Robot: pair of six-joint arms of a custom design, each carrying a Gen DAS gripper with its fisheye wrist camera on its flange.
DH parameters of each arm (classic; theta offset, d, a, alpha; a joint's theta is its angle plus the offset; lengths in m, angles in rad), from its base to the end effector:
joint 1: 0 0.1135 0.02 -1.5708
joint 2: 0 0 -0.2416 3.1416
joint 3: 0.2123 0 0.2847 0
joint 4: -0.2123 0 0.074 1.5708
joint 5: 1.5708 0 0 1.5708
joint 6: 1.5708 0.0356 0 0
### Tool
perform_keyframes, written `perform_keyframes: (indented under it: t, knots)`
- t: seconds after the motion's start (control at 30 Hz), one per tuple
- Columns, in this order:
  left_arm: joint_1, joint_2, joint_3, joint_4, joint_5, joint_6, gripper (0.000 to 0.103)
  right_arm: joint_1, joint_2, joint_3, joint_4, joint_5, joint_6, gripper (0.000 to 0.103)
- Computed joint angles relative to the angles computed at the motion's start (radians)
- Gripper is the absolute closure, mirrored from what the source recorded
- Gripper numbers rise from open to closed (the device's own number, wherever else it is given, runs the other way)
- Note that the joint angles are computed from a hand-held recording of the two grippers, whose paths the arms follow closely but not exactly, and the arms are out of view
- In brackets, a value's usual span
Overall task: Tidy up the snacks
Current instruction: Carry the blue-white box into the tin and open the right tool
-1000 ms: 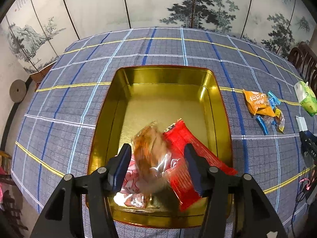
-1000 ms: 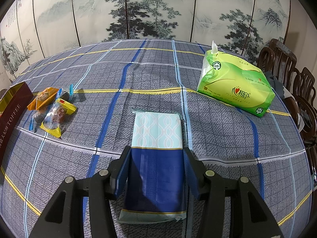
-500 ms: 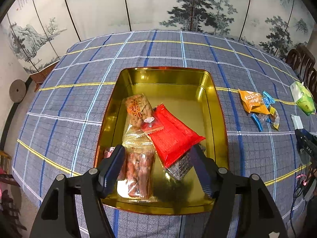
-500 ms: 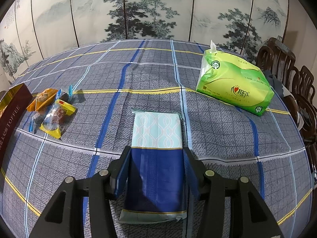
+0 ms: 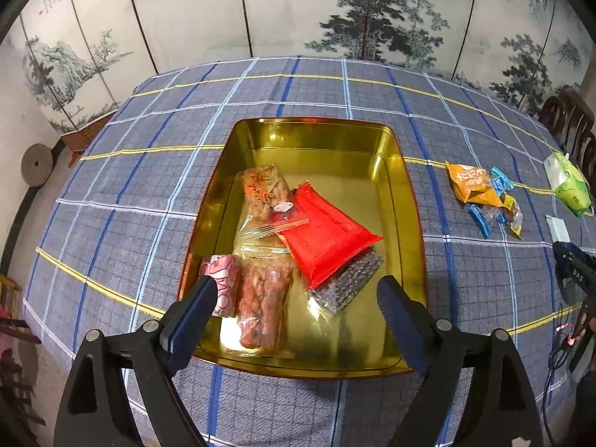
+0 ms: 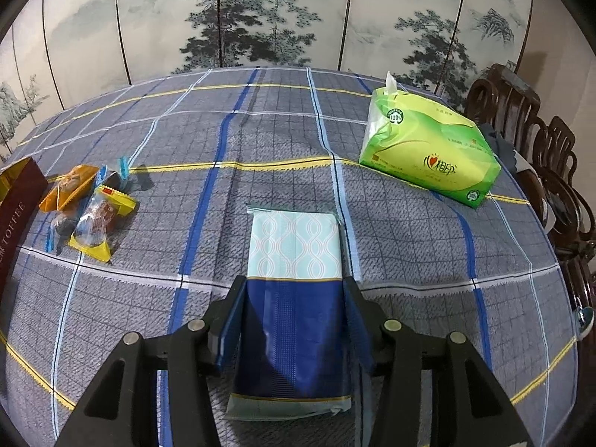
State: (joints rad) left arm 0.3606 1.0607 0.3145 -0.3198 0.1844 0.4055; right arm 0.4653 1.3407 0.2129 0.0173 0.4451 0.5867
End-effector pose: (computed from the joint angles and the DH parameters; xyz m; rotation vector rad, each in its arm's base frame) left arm 0.1893 0.0644 0.0841 0.1207 2.6044 0.0277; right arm 0.1727 0.0695 0.0279 0.2863 2.5076 -0.1968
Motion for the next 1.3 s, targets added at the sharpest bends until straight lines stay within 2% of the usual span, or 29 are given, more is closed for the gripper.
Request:
perform_keyframes:
  t: [0.3, 0.47, 0.87, 1.3]
  knots:
    - [0.077, -0.009, 0.005, -0.015, 0.045, 0.012, 0.016, 0.105, -0.148, 0.027, -0.184, 0.04, 0.125, 0.053]
    - [0.106, -0.034, -0.003, -0.02, 0.046, 0.033, 0.016, 0.234, -0.169, 0.115, -0.271, 0.074, 0.17, 0.053]
    - [0.268, -0.037, 0.014, -0.034, 0.099, 0.122, 0.016, 0.499, 0.191, 0.482, -0.236, 0.063, 0.179, 0.053]
    - [0.425, 0.073, 0.086, -0.032, 0.145, 0.195, 0.016, 0.613, 0.495, 0.845, -0.228, -0.001, 0.084, 0.053]
